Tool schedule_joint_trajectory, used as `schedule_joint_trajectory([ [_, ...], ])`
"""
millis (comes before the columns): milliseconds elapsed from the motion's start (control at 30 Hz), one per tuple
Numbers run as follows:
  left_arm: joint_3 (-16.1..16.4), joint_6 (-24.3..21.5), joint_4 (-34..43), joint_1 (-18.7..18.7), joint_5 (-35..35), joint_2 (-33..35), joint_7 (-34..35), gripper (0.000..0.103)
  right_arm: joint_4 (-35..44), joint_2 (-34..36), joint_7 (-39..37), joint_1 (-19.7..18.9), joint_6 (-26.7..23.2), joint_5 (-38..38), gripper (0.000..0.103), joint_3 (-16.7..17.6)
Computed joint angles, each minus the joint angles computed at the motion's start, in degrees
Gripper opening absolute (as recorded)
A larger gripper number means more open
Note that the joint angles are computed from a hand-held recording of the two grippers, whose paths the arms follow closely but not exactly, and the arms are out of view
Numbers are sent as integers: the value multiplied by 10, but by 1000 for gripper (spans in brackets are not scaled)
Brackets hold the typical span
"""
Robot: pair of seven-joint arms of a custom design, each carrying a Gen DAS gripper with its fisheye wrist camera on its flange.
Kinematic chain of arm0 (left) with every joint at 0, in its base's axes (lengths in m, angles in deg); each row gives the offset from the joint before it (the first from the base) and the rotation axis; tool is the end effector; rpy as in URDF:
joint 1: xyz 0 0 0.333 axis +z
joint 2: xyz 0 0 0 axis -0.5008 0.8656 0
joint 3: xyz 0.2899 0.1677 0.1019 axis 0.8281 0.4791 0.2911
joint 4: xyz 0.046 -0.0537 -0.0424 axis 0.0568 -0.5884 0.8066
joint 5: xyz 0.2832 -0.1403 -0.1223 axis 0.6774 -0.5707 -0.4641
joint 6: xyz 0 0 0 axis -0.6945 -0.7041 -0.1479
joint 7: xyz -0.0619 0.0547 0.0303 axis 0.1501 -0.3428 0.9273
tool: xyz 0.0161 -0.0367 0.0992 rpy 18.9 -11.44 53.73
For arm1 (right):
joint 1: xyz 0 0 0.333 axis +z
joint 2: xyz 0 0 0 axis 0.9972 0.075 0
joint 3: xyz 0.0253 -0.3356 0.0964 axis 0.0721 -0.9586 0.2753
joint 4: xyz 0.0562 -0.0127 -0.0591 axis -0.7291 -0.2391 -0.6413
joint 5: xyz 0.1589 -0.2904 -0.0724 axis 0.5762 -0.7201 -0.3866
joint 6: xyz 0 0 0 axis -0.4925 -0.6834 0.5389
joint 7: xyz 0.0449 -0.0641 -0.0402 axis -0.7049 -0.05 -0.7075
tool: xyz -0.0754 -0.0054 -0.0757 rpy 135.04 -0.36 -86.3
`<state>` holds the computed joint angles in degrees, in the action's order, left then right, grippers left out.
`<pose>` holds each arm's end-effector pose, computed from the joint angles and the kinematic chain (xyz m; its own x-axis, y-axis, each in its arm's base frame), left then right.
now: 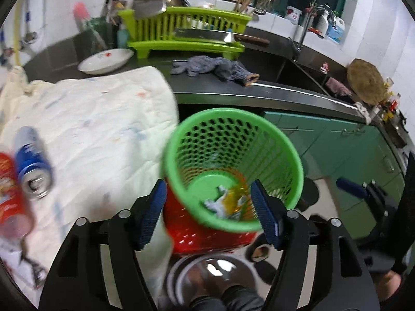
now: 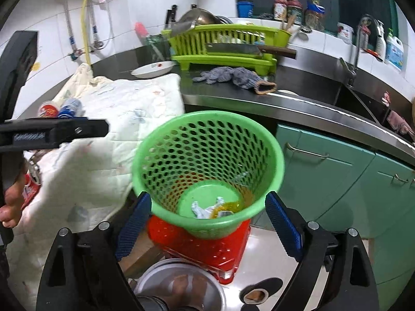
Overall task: Collect trash
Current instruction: 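Grasp the red Coca-Cola can with the left tool while the right returns to the cloth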
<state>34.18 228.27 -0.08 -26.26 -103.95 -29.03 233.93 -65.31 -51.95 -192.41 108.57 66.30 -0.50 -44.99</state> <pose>0.7202 -0.1564 0.3621 -0.8046 -0.5803 0.1260 -0.5116 0.5697 -0.6432 0.5370 0.2207 0.3343 -0.4575 -0.8873 -0.0586 -0.6031 0.3581 -0.7128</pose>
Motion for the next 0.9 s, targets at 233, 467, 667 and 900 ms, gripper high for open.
schedule_joint_trajectory([
  [233, 8, 43, -58, 54, -22, -42, 34, 87, 55, 25, -41, 16, 18, 11, 87, 5],
  [467, 32, 80, -70, 90, -7, -47, 52, 90, 111, 54, -92, 43, 27, 33, 89, -7],
  [667, 60, 80, -52, 90, 41, -28, 25, 90, 154, 82, -139, 59, 55, 70, 89, -23],
  [900, 72, 56, -39, 89, 93, -7, 9, 90, 192, 108, -202, 83, 72, 122, 90, -46],
])
